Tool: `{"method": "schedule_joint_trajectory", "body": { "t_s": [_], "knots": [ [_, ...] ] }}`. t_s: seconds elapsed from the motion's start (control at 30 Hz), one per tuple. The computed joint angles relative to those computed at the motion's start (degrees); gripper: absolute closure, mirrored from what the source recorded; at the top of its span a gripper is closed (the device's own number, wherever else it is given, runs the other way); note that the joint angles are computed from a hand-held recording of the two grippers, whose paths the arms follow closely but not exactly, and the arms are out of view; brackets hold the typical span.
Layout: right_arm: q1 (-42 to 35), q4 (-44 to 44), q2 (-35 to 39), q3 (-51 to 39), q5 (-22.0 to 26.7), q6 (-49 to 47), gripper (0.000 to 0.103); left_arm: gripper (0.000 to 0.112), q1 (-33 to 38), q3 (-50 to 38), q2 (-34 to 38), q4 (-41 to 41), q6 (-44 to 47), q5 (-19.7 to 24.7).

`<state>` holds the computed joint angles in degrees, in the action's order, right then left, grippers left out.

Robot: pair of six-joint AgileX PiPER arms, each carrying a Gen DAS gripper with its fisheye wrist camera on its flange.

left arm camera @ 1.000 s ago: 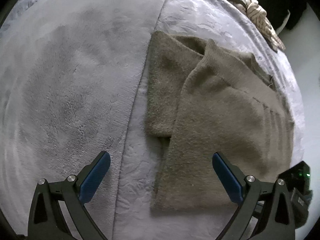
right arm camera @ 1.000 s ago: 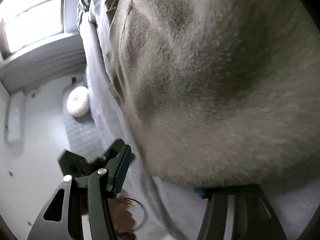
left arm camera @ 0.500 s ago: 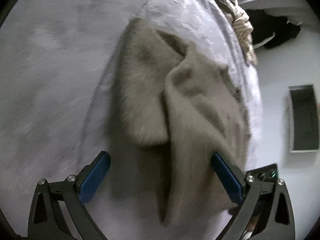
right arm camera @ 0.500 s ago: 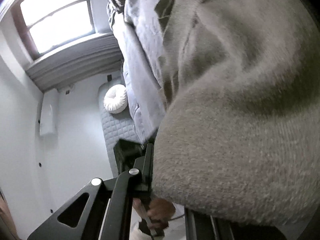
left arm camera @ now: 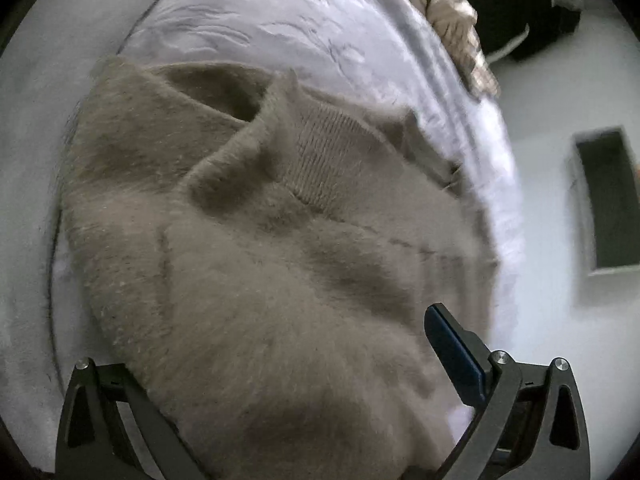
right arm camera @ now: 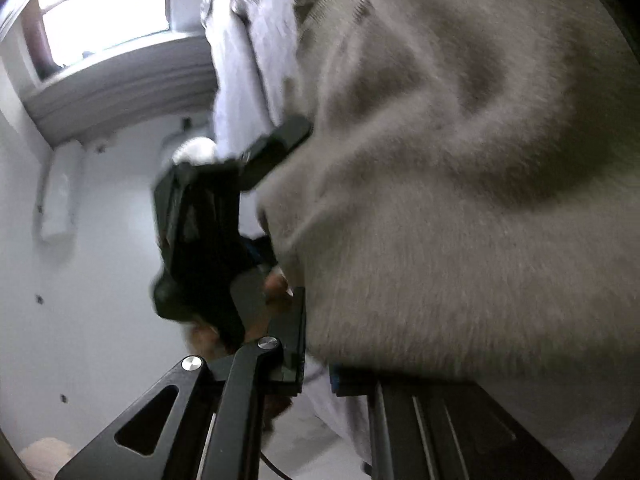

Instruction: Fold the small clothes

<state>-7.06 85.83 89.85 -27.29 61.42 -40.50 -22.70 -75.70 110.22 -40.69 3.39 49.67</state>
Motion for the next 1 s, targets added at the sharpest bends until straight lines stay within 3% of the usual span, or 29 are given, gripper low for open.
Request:
{"method": "schedule_joint_trajectory", "body": {
  "t_s": [0.07,0.13,0.17,0.23,0.4,0.53,0.57,0.6,0.67,0.77,0.8,0.83,0.87,0.93,1.0],
  "knots": [
    [-0.5,-5.3,-0.7,-0.7,-0.2,2.6,0.087,0.011,-2.3,-1.1,0.5,4.9,-3.5,-0.6],
    [-1.1,-12.4,-2.3,-1.8,-0.6,6.9,0.073,0.011,-3.7,-1.4,0.4,8.1,-5.9,-1.2],
    [-1.8,-15.3,-3.0,-2.3,-0.4,8.2,0.059,0.011,-4.1,-1.4,0.2,9.2,-6.7,-1.5],
    [-4.8,-22.3,-6.1,-3.5,2.0,10.9,0.049,0.011,-4.8,-1.4,0.1,11.1,-8.1,-1.8],
    [-11.1,-30.7,-10.4,-9.3,7.3,13.1,0.049,0.011,-6.2,-2.7,0.5,14.6,-11.6,-1.6],
    [-12.2,-35.4,-10.2,-15.3,3.1,16.0,0.049,0.011,-6.6,-2.6,0.7,15.8,-13.0,-2.1],
    [-12.4,-36.4,-9.5,-16.1,1.7,16.5,0.053,0.011,-6.6,-2.5,0.6,16.2,-13.3,-2.1],
    [-12.1,-37.0,-8.6,-17.1,-0.2,17.1,0.072,0.011,-6.6,-2.4,0.5,16.8,-13.7,-2.1],
    [-10.2,-39.0,-6.2,-19.3,-4.1,19.2,0.098,0.011,-7.1,-2.5,0.4,18.1,-15.2,-2.2],
    [-7.4,-41.1,-2.4,-21.2,-8.9,19.4,0.098,0.011,-8.2,-2.8,0.3,21.3,-18.5,-2.8],
    [-6.5,-42.1,-0.9,-21.7,-9.7,19.6,0.098,0.015,-8.6,-2.7,0.1,22.7,-19.8,-3.1],
    [-5.8,-43.0,1.1,-22.2,-9.8,19.5,0.098,0.029,-9.1,-3.1,0.1,24.6,-21.5,-2.8],
    [-5.2,-42.9,2.8,-22.4,-9.8,19.4,0.098,0.036,-9.6,-4.2,0.8,26.5,-22.9,-1.4],
    [-5.8,-40.8,4.1,-21.2,-10.6,17.4,0.098,0.064,-9.4,-3.9,0.5,25.8,-22.8,-1.8],
    [-8.1,-38.7,4.4,-20.4,-9.8,14.6,0.098,0.076,-9.6,-3.7,-0.4,26.8,-23.7,-2.5]
  ]
}}
